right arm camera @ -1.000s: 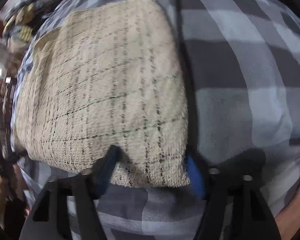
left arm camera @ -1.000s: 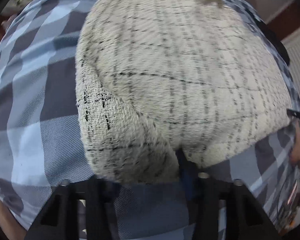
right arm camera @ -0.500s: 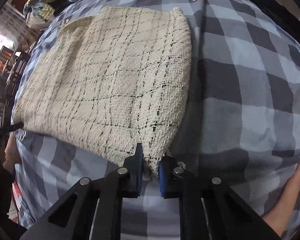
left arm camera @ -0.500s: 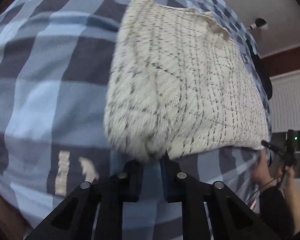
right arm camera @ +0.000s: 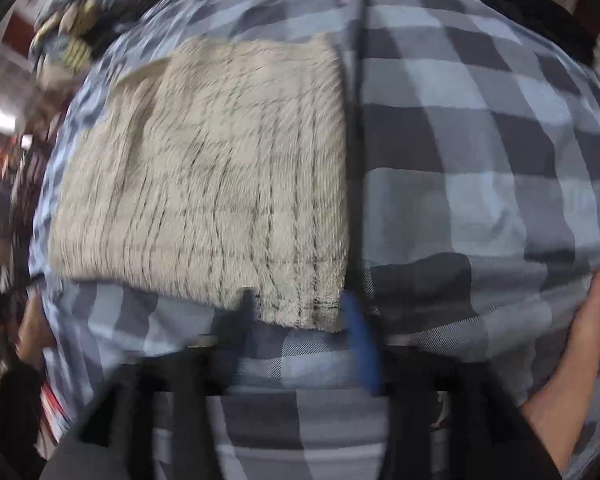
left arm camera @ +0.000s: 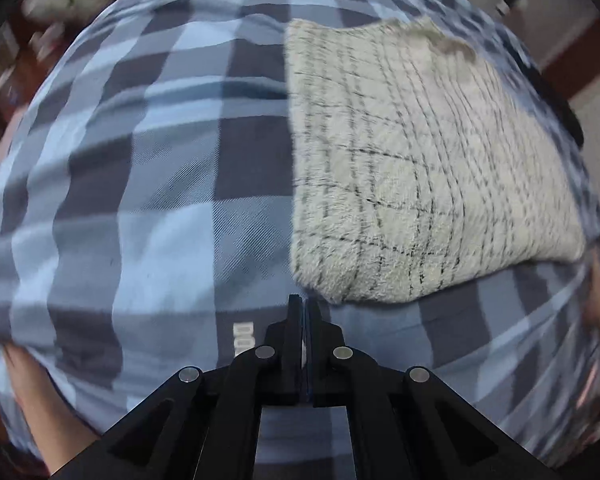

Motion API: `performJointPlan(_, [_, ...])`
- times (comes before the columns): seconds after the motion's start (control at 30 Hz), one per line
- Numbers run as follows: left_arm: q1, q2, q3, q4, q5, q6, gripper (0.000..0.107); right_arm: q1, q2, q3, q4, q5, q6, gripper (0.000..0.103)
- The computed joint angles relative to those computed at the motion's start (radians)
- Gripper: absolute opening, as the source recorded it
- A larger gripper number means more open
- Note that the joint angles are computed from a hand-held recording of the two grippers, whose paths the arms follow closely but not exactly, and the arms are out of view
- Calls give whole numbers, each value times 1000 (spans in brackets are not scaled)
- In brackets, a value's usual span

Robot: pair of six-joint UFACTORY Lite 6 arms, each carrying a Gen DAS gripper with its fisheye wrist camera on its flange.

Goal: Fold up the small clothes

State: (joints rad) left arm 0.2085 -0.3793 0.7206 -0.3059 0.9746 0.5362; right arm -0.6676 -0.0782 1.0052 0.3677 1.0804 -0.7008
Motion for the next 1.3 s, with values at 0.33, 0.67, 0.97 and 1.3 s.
performJointPlan(0.33, [-121, 22, -44, -68, -111, 196, 0, 70, -12, -69, -73, -61, -9, 63])
performJointPlan(0.67, [-23, 190, 10, -169, 66, 183, 0, 101, 11, -78, -34, -74, -32, 63])
performJointPlan(0.97, [-23, -46, -15, -154, 67, 201, 0, 63, -13, -89, 21, -67, -64, 63])
performJointPlan(1.3, [-26, -56, -47, -119, 51, 186, 1, 51, -12, -78, 18, -53, -32, 63])
